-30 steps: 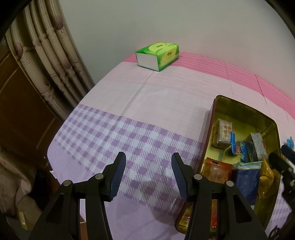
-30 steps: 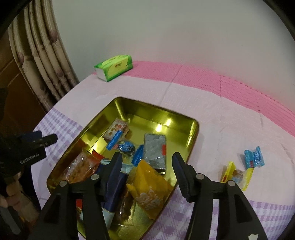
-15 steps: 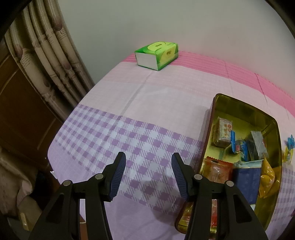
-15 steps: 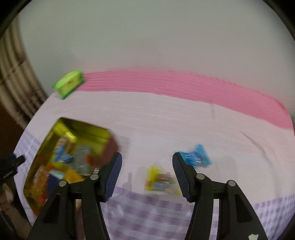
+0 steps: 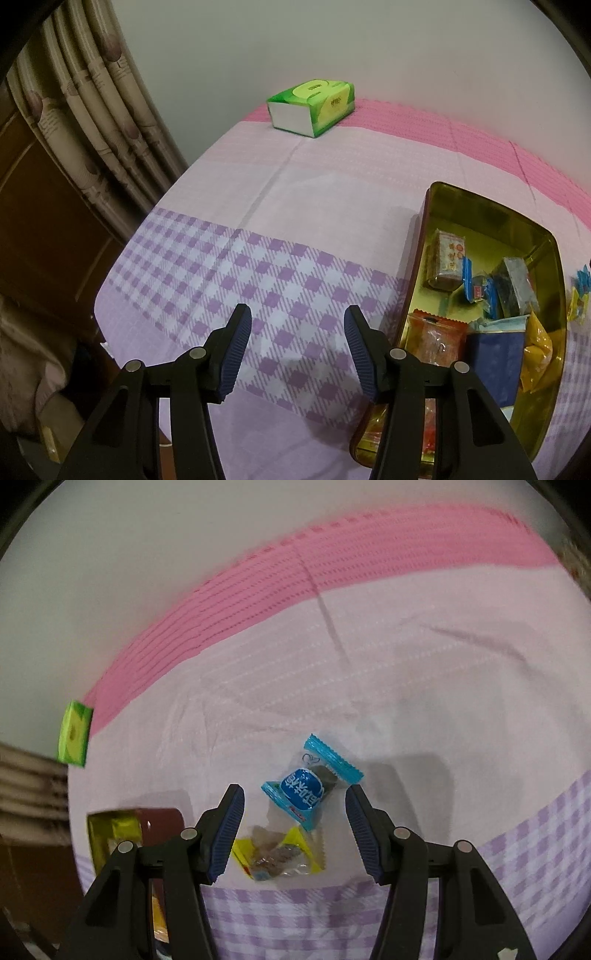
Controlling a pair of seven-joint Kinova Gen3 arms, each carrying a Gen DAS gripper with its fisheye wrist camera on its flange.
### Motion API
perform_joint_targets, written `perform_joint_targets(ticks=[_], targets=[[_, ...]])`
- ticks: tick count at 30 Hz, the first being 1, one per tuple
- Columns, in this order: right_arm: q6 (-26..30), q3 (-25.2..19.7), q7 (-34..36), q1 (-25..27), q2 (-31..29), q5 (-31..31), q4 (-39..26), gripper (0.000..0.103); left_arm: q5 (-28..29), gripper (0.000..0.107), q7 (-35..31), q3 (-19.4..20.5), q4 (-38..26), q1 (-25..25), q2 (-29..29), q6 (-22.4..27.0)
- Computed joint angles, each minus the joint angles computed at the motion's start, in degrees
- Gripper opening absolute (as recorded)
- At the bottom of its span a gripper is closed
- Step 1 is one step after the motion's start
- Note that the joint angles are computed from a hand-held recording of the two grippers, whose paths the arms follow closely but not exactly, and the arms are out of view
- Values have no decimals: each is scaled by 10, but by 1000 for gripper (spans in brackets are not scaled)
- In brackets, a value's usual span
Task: Organize snacks
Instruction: 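Move the right tool to the blue-wrapped candy and grasp it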
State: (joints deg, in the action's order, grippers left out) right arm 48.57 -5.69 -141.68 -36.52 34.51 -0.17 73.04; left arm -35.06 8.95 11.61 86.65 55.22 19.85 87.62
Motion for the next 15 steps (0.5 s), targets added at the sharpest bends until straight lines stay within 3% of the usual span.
perform_joint_targets(ticks=[8, 12, 15], targets=[[16, 7, -51, 4, 31, -17, -28, 55, 2, 54, -4, -1, 0, -3, 1, -2], [44, 5, -26, -3, 51, 1, -62, 41, 3, 54, -6, -1, 1, -3, 2, -3], [63, 13, -6, -24, 60, 29, -80, 38, 3, 54, -8, 0, 2, -2, 2, -2]])
